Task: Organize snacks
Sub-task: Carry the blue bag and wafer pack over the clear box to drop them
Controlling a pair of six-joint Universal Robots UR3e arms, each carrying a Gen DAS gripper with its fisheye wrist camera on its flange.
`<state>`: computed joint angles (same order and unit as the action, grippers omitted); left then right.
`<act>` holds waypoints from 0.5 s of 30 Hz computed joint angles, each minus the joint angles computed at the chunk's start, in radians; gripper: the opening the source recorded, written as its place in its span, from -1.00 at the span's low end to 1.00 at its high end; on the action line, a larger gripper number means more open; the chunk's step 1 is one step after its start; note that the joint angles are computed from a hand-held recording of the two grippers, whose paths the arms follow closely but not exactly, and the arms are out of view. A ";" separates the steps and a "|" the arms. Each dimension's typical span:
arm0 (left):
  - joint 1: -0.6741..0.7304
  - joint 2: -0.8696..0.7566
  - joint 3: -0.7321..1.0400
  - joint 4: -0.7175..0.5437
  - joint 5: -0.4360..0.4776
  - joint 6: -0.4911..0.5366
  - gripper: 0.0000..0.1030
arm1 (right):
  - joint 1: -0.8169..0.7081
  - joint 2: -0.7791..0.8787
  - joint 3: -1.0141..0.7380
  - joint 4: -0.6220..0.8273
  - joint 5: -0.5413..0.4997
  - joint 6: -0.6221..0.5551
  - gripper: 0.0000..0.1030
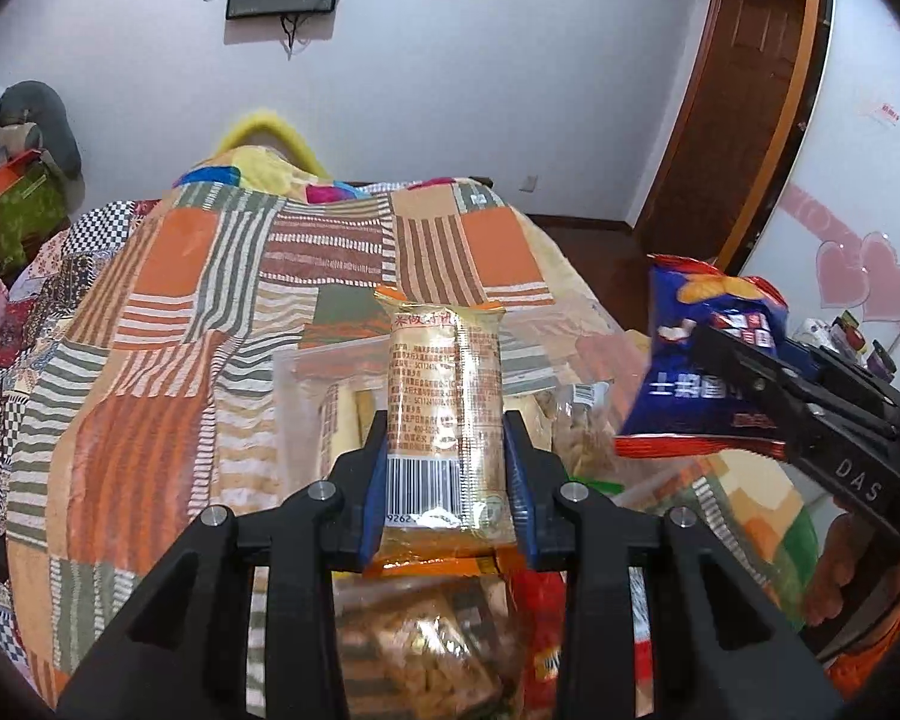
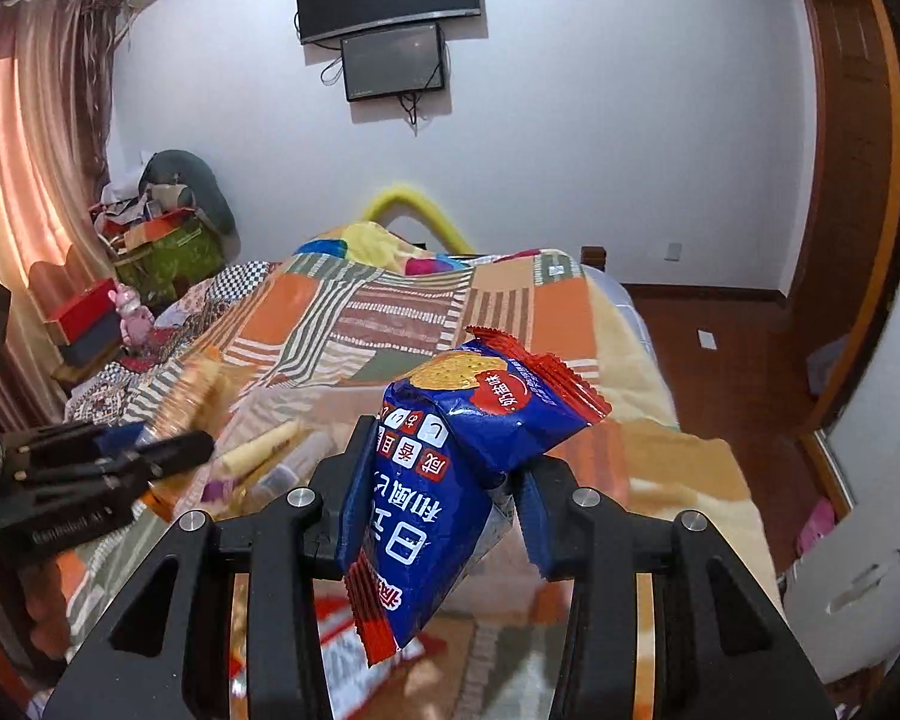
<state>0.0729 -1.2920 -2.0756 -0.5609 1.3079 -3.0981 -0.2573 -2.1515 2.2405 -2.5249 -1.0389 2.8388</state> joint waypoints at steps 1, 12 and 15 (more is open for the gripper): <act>-0.019 -0.042 0.021 0.016 0.020 -0.010 -0.34 | 0.044 0.064 -0.014 -0.052 -0.036 0.026 -0.25; -0.100 -0.293 0.160 0.061 0.119 -0.059 -0.34 | 0.100 0.242 -0.042 -0.130 -0.106 0.047 -0.22; -0.102 -0.318 0.168 0.065 0.124 -0.070 -0.33 | 0.083 0.227 -0.025 -0.123 -0.095 0.024 -0.22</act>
